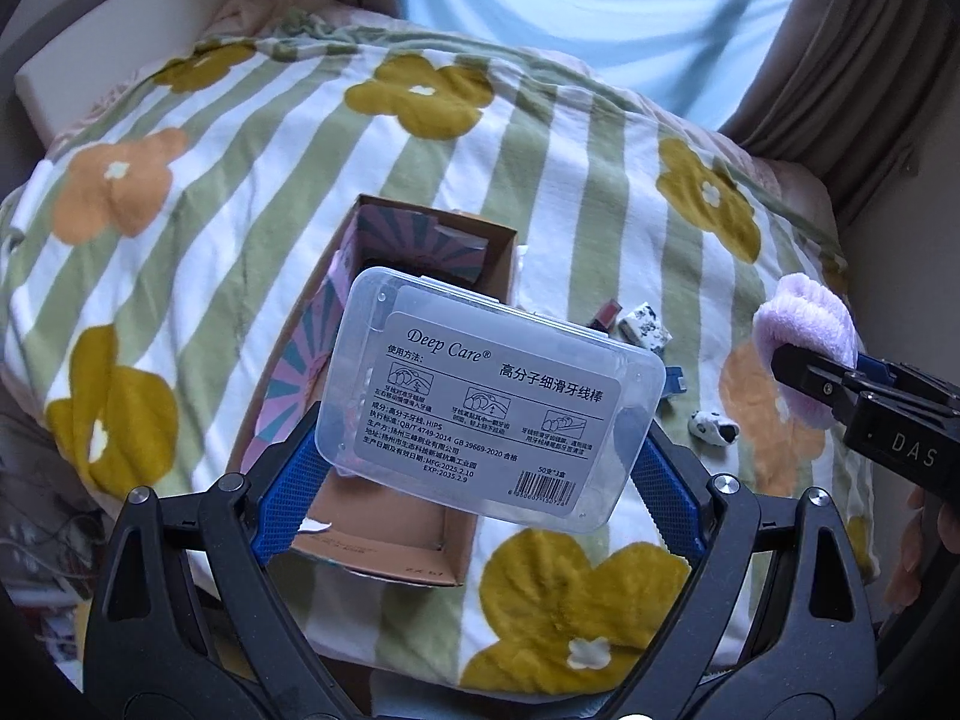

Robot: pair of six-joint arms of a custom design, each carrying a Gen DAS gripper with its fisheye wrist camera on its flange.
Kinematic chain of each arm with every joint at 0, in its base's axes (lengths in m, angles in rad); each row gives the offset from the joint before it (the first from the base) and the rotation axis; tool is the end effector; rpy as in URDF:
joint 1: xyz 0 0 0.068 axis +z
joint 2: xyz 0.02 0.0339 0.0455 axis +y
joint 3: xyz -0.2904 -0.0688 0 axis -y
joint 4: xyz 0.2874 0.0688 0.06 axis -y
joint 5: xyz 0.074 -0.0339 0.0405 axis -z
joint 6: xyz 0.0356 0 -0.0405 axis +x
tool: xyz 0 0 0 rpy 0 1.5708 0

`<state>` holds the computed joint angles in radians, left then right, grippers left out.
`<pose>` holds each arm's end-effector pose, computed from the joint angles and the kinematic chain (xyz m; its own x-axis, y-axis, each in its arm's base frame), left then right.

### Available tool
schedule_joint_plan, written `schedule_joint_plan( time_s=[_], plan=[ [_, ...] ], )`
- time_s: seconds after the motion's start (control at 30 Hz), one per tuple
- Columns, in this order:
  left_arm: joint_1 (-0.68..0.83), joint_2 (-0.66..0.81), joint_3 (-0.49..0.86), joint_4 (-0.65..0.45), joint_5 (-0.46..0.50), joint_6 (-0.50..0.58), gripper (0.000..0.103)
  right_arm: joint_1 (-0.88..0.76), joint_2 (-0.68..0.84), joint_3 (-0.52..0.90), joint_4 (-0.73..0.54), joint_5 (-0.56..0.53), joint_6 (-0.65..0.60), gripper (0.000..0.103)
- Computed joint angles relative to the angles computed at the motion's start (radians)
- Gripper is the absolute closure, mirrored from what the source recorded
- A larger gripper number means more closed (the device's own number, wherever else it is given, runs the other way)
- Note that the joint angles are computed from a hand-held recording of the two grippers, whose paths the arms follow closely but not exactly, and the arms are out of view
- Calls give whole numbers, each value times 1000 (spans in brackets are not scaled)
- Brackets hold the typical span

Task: Organize objects
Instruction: 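Carry both items into the cardboard box and open both tools to release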

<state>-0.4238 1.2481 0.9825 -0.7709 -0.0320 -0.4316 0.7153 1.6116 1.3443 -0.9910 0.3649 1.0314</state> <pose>0.2528 -0.1128 0.2771 -0.8783 -0.0625 -0.4741 0.0317 0.9817 -0.1880 0.2785 0.2251 0.2836 -0.8236 0.3463 -0.4493 0.3442 0.9346 0.0894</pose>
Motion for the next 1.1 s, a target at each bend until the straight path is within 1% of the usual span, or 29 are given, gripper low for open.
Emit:
schedule_joint_plan(
  time_s=[0.17, 0.3, 0.47, 0.6, 0.8, 0.93, 1.03, 1.1],
  plan=[
    [91, -4, -57, 7, 22, -21, 11, -51, 130, 117, 45, -62, -162, 52],
    [159, 18, -110, 37, 47, -31, 11, -88, 254, 228, 62, -115, -282, 52],
    [215, 87, -162, 99, 75, -37, 11, -125, 430, 389, 60, -183, -412, 52],
    [244, 176, -180, 160, 95, -43, 11, -147, 578, 531, 38, -236, -489, 52],
    [252, 338, -142, 244, 103, -53, 11, -177, 824, 801, -36, -307, -582, 52],
    [265, 465, -75, 290, 112, -46, 11, -196, 1002, 1032, -122, -339, -623, 52],
    [269, 557, -14, 310, 110, -33, 11, -210, 1089, 1154, -172, -358, -627, 52],
    [267, 602, 24, 312, 106, -20, 11, -219, 1125, 1199, -187, -373, -623, 52]
  ],
)
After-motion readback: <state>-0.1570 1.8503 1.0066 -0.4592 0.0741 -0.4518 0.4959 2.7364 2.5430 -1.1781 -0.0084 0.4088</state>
